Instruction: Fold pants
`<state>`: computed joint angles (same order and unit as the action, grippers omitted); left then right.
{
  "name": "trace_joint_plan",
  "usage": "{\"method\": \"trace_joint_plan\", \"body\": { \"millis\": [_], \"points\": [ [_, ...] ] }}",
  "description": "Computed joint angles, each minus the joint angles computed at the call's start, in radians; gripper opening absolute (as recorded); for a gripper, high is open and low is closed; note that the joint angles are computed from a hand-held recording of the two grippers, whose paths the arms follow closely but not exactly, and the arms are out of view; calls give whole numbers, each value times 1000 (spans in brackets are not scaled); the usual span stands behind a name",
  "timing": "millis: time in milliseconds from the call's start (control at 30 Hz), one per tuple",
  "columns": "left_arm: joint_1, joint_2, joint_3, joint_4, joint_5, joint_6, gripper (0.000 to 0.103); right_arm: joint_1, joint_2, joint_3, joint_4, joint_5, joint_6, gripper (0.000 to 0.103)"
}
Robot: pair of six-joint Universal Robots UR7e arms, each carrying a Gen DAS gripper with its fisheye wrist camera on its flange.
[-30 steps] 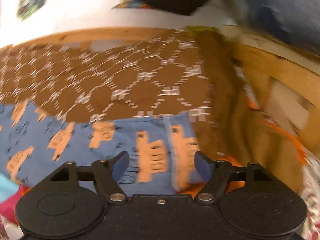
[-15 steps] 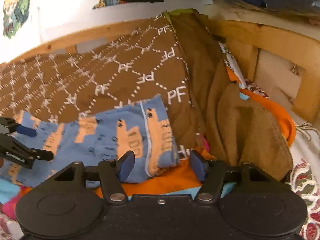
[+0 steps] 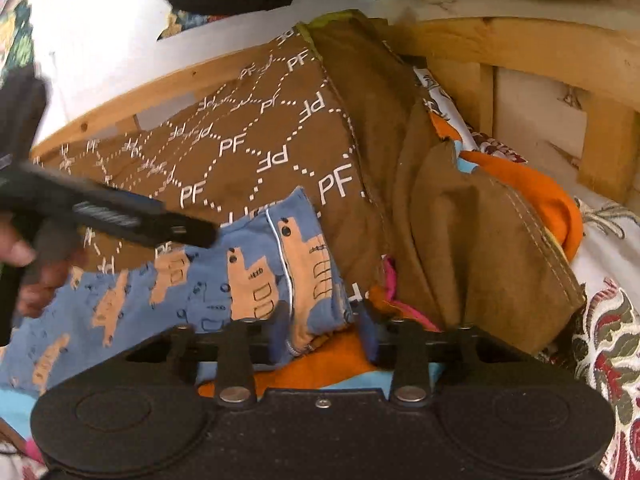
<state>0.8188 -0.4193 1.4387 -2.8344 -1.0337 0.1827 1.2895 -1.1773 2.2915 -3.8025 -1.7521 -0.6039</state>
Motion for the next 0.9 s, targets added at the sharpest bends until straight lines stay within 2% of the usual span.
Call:
{"method": "trace_joint_plan", "body": {
  "millis": [67,133,167,267,333,467,533,633,700,800,833,867,900],
  "points": [
    [9,26,-37,49,1,-53,95,-6,6,6,-25,16,-9,17],
    [15,36,-61,95,7,-128,95,-7,9,13,-49,31,-30,14],
    [18,33,-62,101,1,-160,95,1,19,16,-79,28,-67,14],
    [27,-4,-44,105,-55,-236,96,34,73,27,-205,26,-229,13],
    [37,-45,-16,105,-128,-298,97,59,121,33,-290,27,-356,13],
    [43,-74,-40,180,-221,-390,97,95,208,39,-397,14,-564,13],
    [31,-72,-55,208,-231,-383,97,104,236,40,-415,11,-622,13],
    [3,-52,-93,287,-189,-384,93,111,266,37,-434,6,-696,13],
    [-10,-28,-125,333,-175,-400,86,112,271,32,-427,2,-719,13],
    [-17,-11,-146,375,-154,-425,65,112,268,30,-420,2,-732,13],
    [-16,-8,-147,382,-150,-433,50,111,270,34,-426,4,-734,13],
    [-12,-1,-158,392,-149,-440,29,113,270,39,-433,4,-736,13],
    [-9,-2,-154,392,-152,-450,19,113,269,40,-435,4,-737,13]
  ]
}}
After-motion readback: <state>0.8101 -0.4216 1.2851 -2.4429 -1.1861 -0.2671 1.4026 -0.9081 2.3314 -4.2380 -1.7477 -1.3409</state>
